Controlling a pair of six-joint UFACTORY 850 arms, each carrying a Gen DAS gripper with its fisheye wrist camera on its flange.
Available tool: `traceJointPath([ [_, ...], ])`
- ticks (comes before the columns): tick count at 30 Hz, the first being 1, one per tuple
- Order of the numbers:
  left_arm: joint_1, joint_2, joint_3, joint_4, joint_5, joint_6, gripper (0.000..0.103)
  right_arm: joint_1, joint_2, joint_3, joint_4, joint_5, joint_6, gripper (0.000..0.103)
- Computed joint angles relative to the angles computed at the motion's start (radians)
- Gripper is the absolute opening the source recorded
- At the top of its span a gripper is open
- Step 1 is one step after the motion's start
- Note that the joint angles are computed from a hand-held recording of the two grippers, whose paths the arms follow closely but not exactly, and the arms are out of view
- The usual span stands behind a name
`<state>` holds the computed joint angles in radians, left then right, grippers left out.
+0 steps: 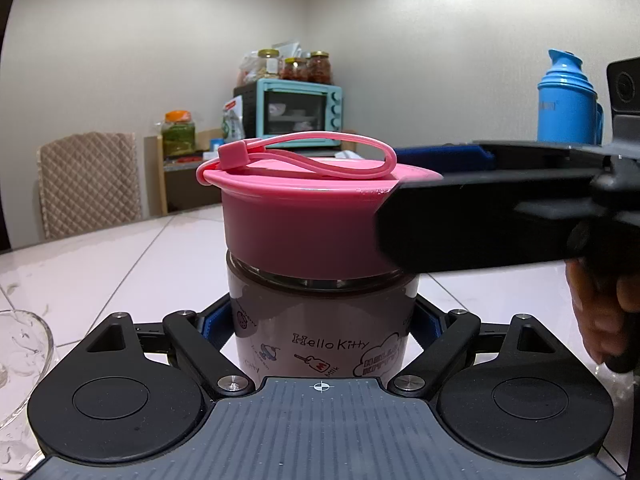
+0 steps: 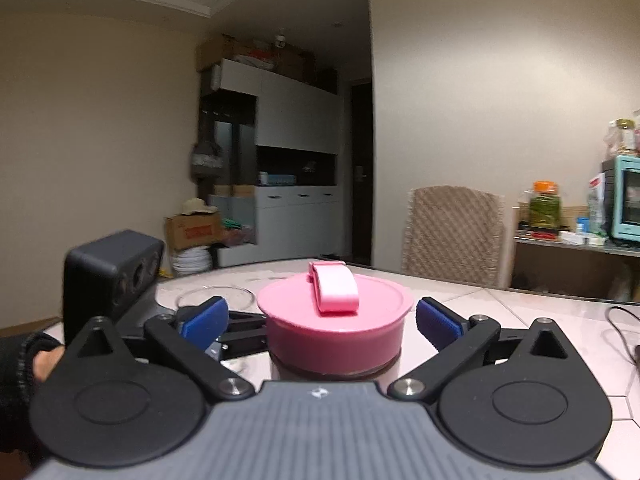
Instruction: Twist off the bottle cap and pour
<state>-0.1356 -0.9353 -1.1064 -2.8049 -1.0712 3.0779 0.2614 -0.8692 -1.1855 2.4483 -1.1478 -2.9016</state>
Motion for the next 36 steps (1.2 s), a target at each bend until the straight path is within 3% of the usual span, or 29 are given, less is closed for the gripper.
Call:
traceJointPath([
  [7,-0.001,0.0,0.0,-0.001,0.0,0.0,0.09,0.028,-0.012,-0.006,0.118,0.048,0.034,0.102],
  [16,-0.001,-0.001,-0.001,-0.002,0.0,0.0,0.09,0.079,-0.012,0.006,0.266,0.07,-0.062,0.101],
  [30,-0.003,0.0,0.001,-0.005,0.0,-0.001,0.09,0.124,-0.008,0.011,0.379,0.084,-0.113,0.101],
  [36,-0.003,0.001,0.001,-0.006,0.002,-0.002,0.09,0.131,-0.005,0.014,0.398,0.096,-0.133,0.093],
])
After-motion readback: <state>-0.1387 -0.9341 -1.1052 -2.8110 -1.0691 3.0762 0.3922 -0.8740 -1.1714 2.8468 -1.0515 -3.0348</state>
